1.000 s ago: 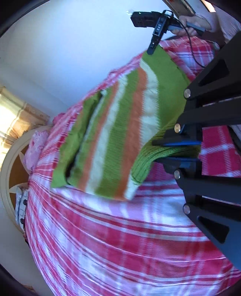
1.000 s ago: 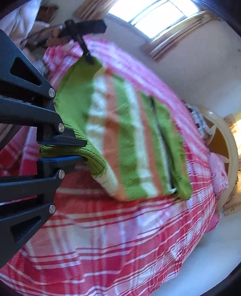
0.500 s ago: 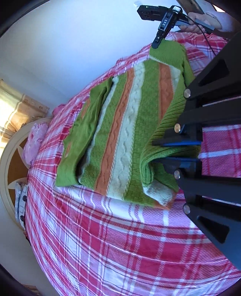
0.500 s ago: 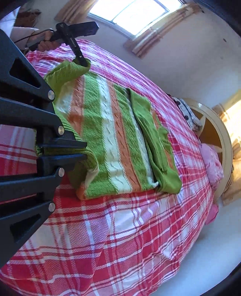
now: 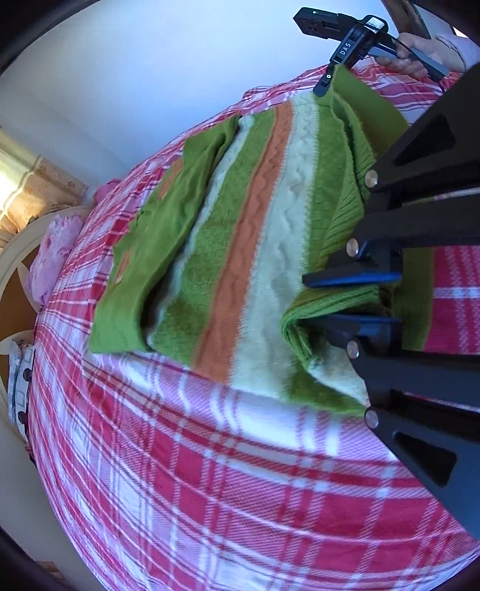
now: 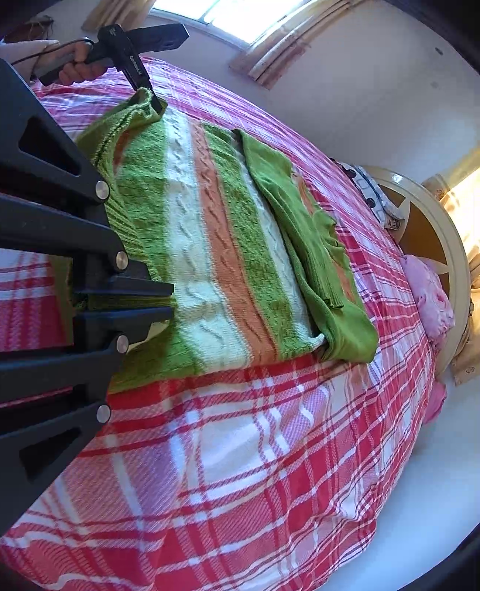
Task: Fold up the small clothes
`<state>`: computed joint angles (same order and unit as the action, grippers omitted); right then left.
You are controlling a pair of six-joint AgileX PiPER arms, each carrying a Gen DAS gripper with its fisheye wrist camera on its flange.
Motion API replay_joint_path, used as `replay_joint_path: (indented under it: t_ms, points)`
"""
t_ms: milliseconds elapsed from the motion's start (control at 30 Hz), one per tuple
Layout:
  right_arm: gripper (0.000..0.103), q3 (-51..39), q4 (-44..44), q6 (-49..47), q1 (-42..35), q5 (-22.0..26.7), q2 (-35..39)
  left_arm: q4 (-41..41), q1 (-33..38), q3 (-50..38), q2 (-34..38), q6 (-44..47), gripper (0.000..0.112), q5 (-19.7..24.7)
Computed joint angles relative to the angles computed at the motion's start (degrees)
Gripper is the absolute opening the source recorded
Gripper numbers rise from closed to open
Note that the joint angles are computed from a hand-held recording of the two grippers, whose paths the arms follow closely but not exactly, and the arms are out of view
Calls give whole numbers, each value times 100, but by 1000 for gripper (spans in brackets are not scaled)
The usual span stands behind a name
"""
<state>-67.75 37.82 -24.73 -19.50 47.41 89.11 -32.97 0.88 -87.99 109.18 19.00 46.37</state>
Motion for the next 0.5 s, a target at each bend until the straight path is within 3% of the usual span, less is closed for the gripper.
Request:
replay_joint_path:
  t_ms: [100, 200, 267, 367, 500]
  points:
    - [6, -45, 10, 153, 13, -439, 64, 172, 64, -310, 97, -78, 25, 68]
    - [6, -53, 267, 190, -208, -603, 26, 371, 190, -95, -218, 145, 61, -360]
    - [7, 7, 719, -80, -485, -501, -75, -35, 448, 148, -458, 851, 68, -518]
    - [14, 136, 689, -261, -569, -472, -352, -480, 730, 296, -597, 1849, 68, -419]
    - [48, 439, 564, -558, -391, -678, -760, -588, 688, 99, -430, 2385, 68, -180]
